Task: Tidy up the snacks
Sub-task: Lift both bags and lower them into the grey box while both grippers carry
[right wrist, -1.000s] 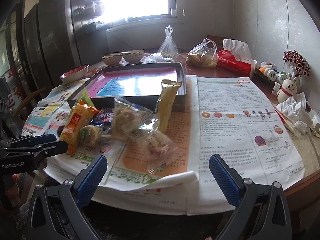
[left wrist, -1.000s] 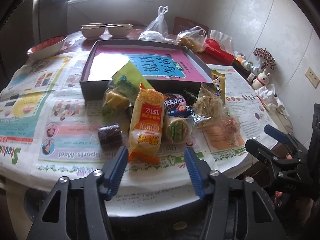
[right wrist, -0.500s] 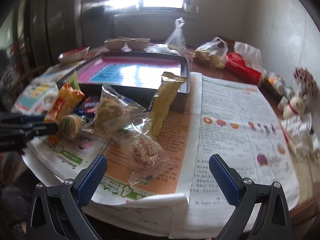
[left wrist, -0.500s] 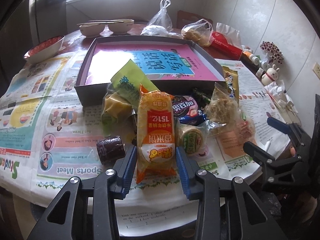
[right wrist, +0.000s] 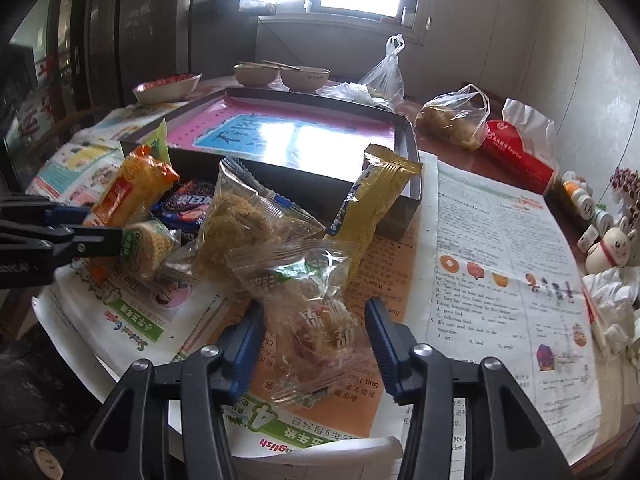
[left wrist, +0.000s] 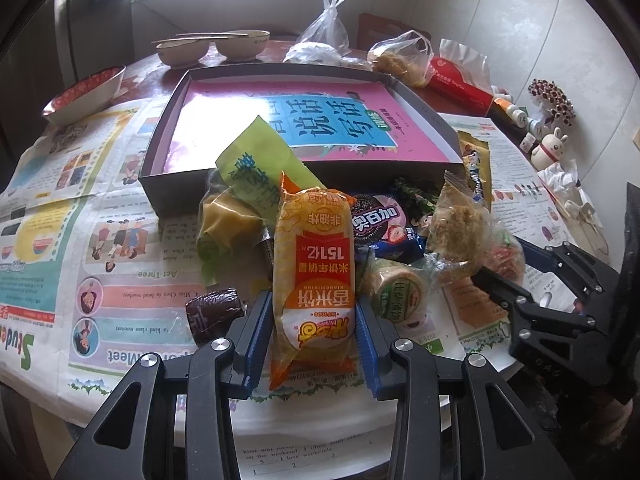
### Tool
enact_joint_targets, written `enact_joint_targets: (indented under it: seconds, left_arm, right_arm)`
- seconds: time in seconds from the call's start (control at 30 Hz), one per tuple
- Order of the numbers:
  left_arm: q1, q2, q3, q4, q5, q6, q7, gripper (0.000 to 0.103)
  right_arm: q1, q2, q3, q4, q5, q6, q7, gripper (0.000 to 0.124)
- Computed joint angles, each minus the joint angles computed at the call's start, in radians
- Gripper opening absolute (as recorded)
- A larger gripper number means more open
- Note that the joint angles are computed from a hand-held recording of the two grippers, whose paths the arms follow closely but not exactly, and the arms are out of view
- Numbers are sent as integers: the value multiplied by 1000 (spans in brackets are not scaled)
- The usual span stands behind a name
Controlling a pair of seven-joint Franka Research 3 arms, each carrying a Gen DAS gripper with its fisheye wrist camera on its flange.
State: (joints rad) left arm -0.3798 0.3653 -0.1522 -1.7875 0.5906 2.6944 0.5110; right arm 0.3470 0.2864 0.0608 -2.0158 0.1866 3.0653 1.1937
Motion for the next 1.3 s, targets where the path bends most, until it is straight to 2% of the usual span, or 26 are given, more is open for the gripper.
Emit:
enact_joint_targets:
  seconds: [0.17,0.33,0.57,0.9,1.3]
  left_arm:
    - [3,10,0,11,-10,11,6,37]
    - [9,7,0,4,-26,48,5,36]
    - [-3,-20,23,-12,11,91,-36,36]
    - [2,-48,55,4,107,113,-137,36]
    - [42,-42,74,66,181,110,-201,36]
  right_arm:
    - [-141,-5,151,13,185,-21,-132,42]
    - [-201,-3,211,53,391,-77,-262,40]
    - [-171,-2,182,100,516,-102,-354,40]
    - [-140,13,171,168,588,-105,-427,40]
    - [-98,105,141,327,505,-142,-336,40]
